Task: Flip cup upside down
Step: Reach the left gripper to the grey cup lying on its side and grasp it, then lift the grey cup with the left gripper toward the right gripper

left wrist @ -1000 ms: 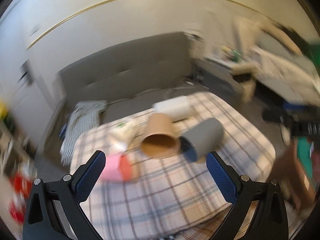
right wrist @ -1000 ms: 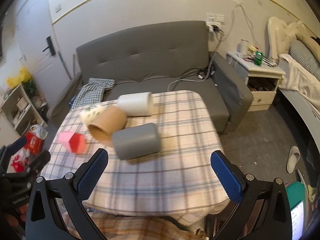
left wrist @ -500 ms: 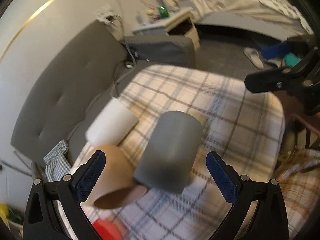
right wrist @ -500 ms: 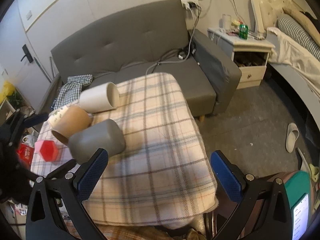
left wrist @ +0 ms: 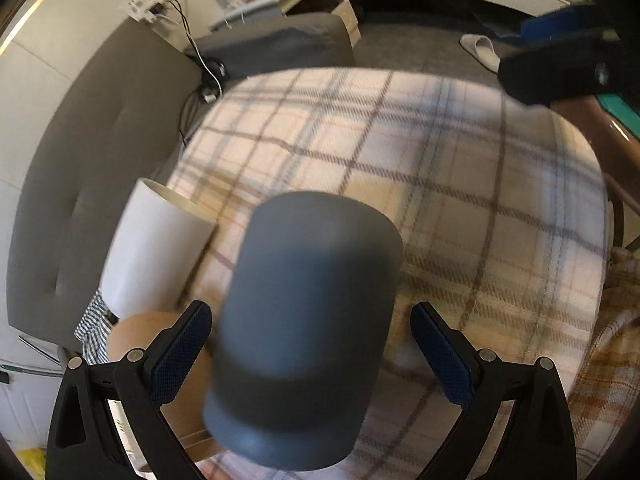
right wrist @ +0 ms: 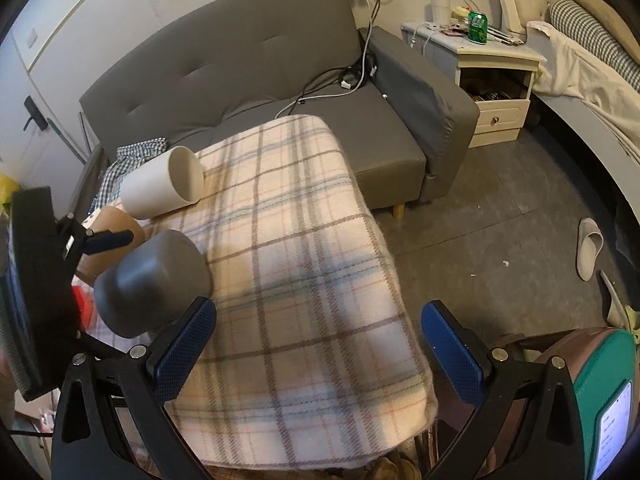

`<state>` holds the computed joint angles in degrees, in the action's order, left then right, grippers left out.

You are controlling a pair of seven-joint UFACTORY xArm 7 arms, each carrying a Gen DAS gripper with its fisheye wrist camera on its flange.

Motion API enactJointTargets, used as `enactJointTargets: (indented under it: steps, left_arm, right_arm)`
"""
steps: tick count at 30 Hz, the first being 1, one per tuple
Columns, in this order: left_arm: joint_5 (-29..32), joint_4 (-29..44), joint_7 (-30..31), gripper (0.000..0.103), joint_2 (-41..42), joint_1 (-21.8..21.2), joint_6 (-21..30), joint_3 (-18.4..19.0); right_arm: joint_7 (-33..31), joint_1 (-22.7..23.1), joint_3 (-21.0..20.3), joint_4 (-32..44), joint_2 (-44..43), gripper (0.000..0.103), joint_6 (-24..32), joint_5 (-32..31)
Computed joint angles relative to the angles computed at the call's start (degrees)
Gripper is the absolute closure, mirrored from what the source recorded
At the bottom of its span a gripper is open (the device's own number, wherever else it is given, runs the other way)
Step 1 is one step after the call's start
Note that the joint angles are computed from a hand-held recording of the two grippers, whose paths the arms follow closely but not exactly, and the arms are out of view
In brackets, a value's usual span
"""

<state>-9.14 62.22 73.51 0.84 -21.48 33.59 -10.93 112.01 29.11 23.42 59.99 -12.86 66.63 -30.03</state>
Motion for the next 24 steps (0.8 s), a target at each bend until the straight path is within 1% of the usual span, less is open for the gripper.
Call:
enactJointTargets:
  steps: [1, 2, 3, 5, 6, 8, 11, 14, 17, 20, 21, 24]
  left_arm:
    - [-0.52, 0.48, -0.12, 0.012, 0.05, 0.07, 1.23, 0.04]
    - [-0.16, 0.40, -1.47, 0.024, -0.12, 0.08, 0.45, 0.07]
    - [0.99, 0.68, -3.05, 0.024, 0.13, 0.05, 0.11, 0.09]
    - [2.54, 2.99, -7.44, 0.024, 0.80, 0.24, 4.11, 0.31]
    - [2.94, 3.32, -9.54, 0.024, 0.59, 0.37, 5.06, 0.43]
    - [3.41, 2.24, -12.08, 0.025, -0.90, 0.57, 5.10, 0.55]
    - [2.22, 1.37, -16.81, 0.025, -3.81, 1.06, 8.95, 1.01]
    - [0.92, 0.62, -23.45, 0.025, -6.86, 1.83, 13.94, 1.71]
    - [-1.29, 0.30, -31.95, 0.026, -9.12, 3.11, 19.33, 2.75]
    - [-0.64, -2.48, -38.01, 0.027, -11.92, 4.46, 18.33, 3.29]
    - [-0.85, -2.81, -40.88, 0.028, -12.35, 5.17, 18.45, 3.72]
    - [-2.98, -3.43, -45.12, 0.029, -13.22, 6.69, 18.33, 5.41]
  right_arm:
    - [0.14, 0.02, 0.00, -0.20, -0.16, 0.000, 0.01, 0.03]
    - [0.23, 0.02, -0.01, -0.32, -0.37, 0.000, 0.08, 0.13]
    - [0.40, 0.03, 0.06, -0.43, -0.55, 0.000, 0.12, 0.19]
    - [0.63, 0.01, 0.26, -0.32, -0.63, 0.000, 0.18, 0.18]
    - [0.74, 0.05, 0.40, -0.18, -0.62, 0.000, 0.28, 0.13]
    - [0.82, 0.17, 0.70, 0.49, -0.52, 0.000, 0.61, -0.16]
    - [0.76, 0.51, 1.55, 2.56, -0.14, 0.000, 2.75, -1.32]
    - [1.26, 1.09, 2.32, 4.77, 0.45, 0.000, 5.34, -2.63]
    - [1.99, 1.98, 2.93, 6.78, 1.29, 0.000, 7.35, -3.69]
    - [2.40, 3.35, 3.33, 9.05, 3.05, 0.000, 8.99, -4.63]
    - [2.53, 3.93, 3.37, 9.68, 3.71, 0.000, 9.41, -4.81]
    - [1.92, 5.89, 2.96, 12.07, 6.39, 0.000, 9.95, -4.99]
